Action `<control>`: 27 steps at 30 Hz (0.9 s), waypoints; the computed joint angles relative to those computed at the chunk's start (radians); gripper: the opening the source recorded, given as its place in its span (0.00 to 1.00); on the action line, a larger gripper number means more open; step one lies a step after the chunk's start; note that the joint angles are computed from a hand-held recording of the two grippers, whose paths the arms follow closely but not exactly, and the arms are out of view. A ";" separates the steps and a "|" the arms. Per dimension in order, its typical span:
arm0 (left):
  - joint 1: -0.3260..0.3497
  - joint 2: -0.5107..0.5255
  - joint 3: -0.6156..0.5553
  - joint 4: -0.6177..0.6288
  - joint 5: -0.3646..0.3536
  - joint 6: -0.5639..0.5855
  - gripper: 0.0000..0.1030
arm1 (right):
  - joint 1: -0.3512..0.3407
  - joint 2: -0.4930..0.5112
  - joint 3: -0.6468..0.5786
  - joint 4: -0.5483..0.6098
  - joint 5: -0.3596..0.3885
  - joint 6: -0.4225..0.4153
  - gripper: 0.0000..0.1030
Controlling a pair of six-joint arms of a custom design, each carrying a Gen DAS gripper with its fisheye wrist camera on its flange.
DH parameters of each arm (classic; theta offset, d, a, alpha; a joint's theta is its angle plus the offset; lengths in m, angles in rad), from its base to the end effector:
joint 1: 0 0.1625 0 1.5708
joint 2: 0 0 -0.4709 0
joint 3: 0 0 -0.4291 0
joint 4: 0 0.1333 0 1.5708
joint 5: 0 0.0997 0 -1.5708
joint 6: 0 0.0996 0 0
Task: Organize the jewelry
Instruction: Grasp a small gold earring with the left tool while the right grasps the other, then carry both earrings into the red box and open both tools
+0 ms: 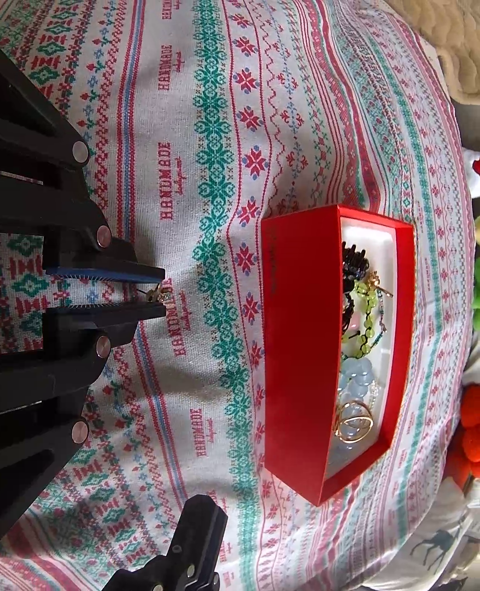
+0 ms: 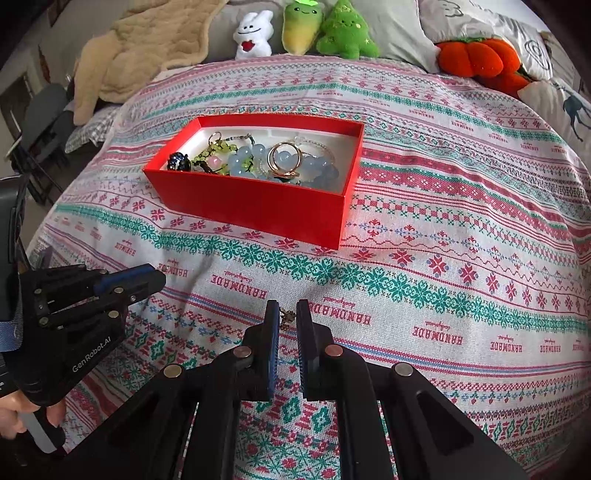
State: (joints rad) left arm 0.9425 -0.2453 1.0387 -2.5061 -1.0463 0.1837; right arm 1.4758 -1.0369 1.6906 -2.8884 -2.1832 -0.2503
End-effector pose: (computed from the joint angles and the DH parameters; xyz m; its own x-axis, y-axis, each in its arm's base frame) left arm -0.3624 -0.8104 -0.1002 -0.6231 0.5902 -0.5132 0.7076 0.7050 -0.0485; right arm 0.0085 -0.7130 0.3042 -0.7751 0.2226 0.5913 -0.1211 0.8662 -0.4849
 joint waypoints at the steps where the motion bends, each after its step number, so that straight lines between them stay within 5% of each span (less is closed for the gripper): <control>1: 0.001 -0.004 -0.001 0.004 -0.001 -0.009 0.04 | 0.001 -0.001 -0.003 0.006 0.002 0.006 0.09; 17: -0.015 -0.002 -0.107 0.065 -0.046 -0.073 0.04 | 0.026 -0.016 -0.092 0.089 0.037 0.109 0.09; 27: -0.019 0.099 -0.310 0.144 -0.086 -0.050 0.04 | 0.015 0.013 -0.188 0.117 0.050 0.149 0.09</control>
State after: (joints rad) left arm 0.9237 -0.1462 0.7289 -2.3623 -1.1322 0.1335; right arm 1.4907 -1.0239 1.5023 -2.7717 -2.1335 -0.1011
